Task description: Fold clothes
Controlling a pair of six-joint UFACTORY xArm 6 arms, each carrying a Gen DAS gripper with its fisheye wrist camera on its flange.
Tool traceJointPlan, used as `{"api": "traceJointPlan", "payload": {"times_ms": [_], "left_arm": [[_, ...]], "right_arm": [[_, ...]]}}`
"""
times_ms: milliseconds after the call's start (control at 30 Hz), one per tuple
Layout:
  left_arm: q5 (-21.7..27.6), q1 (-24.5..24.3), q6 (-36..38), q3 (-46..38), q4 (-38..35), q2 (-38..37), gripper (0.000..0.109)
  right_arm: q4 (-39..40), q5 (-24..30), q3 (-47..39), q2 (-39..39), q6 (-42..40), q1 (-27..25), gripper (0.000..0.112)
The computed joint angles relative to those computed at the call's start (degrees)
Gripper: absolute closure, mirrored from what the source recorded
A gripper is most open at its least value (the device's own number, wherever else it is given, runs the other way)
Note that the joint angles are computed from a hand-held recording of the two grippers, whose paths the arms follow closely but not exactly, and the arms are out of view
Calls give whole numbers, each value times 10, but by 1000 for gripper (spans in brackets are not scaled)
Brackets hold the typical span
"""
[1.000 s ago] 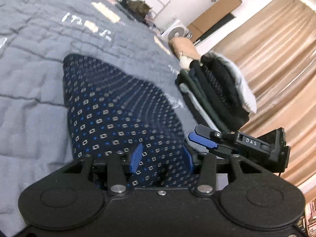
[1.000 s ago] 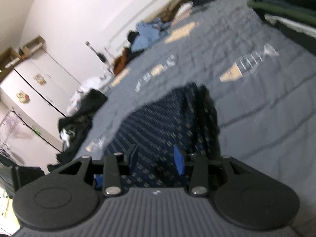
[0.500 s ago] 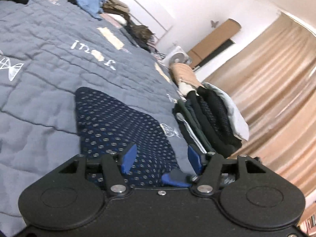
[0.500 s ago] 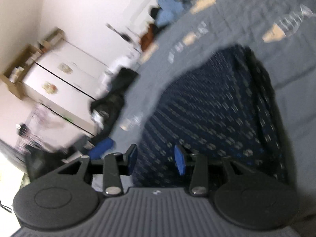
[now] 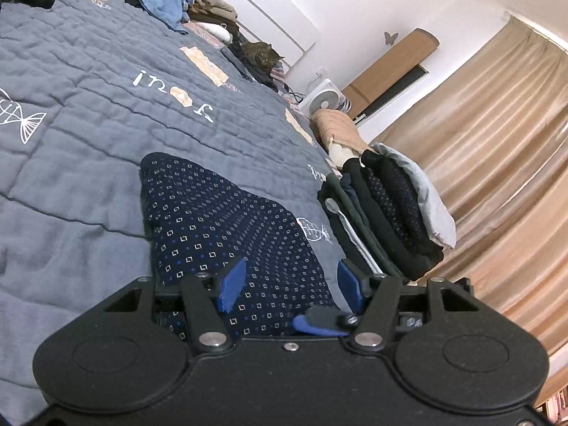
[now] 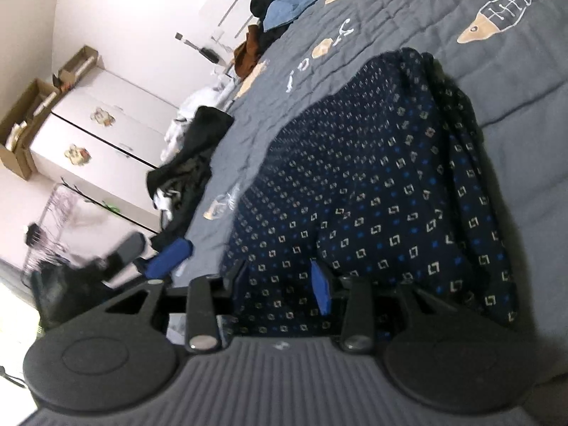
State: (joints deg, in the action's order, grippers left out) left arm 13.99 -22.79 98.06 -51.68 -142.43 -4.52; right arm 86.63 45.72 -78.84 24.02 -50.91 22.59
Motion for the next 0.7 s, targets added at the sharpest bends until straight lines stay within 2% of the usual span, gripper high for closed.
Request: {"api": "traceJointPlan", "payload": {"times_ms": [167, 333, 533, 700], "left_arm": [[2, 0, 7, -2, -6, -2, 52], [0, 0, 9, -8, 0, 2, 51], [-5, 5, 17, -11, -6, 4, 51], [-9, 7, 2, -23, 11, 17, 51]], "right_arm": [[37, 22, -11, -9, -11, -24, 71], [-19, -38, -77, 26, 31, -31, 71], [-136, -100, -197, 110, 91, -35, 71], [-163, -151, -285, 182, 100, -29, 71]]}}
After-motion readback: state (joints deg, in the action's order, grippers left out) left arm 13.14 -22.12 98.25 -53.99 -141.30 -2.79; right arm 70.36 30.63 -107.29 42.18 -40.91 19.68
